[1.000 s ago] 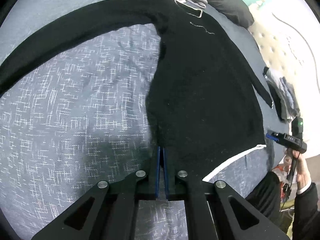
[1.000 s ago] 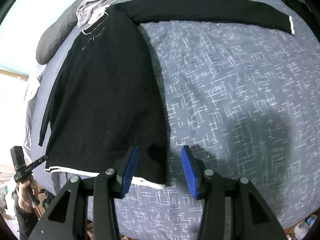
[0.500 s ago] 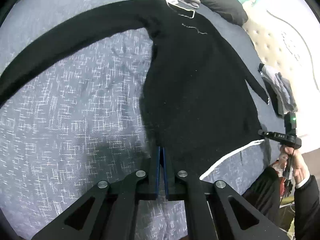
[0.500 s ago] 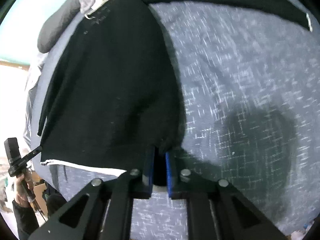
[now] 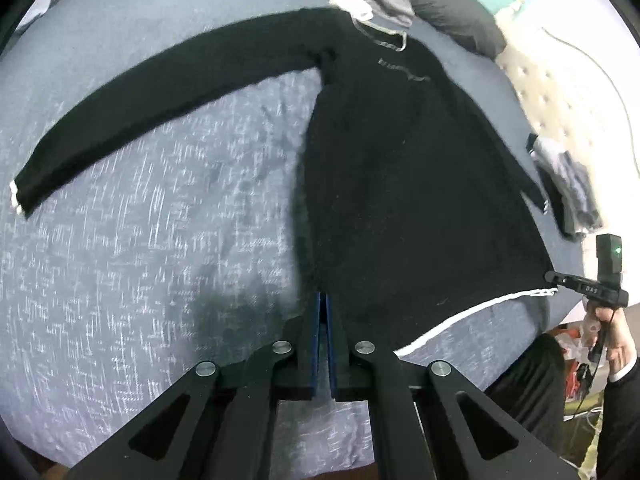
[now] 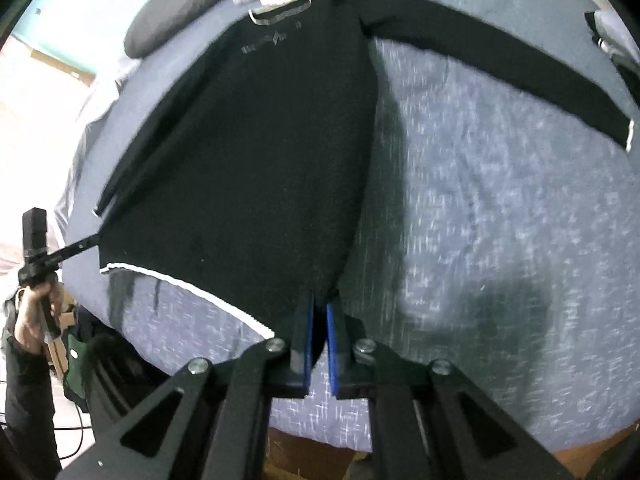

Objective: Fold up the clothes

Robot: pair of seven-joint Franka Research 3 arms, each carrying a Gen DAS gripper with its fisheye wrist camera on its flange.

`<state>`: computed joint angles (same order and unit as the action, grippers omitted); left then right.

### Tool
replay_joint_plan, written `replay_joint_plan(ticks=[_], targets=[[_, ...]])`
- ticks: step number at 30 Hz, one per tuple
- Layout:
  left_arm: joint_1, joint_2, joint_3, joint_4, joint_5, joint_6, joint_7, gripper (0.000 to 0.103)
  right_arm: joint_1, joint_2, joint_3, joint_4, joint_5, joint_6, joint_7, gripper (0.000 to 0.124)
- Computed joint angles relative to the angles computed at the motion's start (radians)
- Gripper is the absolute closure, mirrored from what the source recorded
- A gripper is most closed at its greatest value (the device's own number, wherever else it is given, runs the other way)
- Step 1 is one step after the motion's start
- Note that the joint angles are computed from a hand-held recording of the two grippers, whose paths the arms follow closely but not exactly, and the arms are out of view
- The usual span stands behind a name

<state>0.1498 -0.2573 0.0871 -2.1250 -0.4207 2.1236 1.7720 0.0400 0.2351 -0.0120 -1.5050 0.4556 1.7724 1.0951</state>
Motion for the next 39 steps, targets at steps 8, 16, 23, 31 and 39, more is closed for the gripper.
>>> replay_joint_plan(ticks=[8, 16, 23, 31, 39], targets=[[0.006, -0.012, 0.005, -0.041, 0.026, 0.009, -0.017, 0.103, 0.014, 0.035, -0.001, -0.02, -0.043, -0.005, 0.029, 0.119], [0.007, 0.033, 0.007, -0.015, -0.05, -0.036, 0.007, 0.1, -0.001, 0.03, -0.001, -0.013, -0.001, -0.008, 0.048, 0.113], [0.011, 0.071, -0.013, -0.005, -0.096, -0.072, -0.002, 0.076, -0.017, 0.043, -0.009, -0.02, 0.028, 0.012, 0.114, 0.083], [0.017, 0.096, -0.026, -0.012, -0.16, -0.057, -0.01, 0.078, -0.023, 0.062, 0.002, -0.011, 0.031, -0.016, 0.111, 0.083], [0.002, 0.075, -0.044, -0.005, -0.127, -0.05, -0.015, 0.097, -0.005, 0.044, 0.003, -0.056, 0.01, 0.012, 0.09, 0.112]])
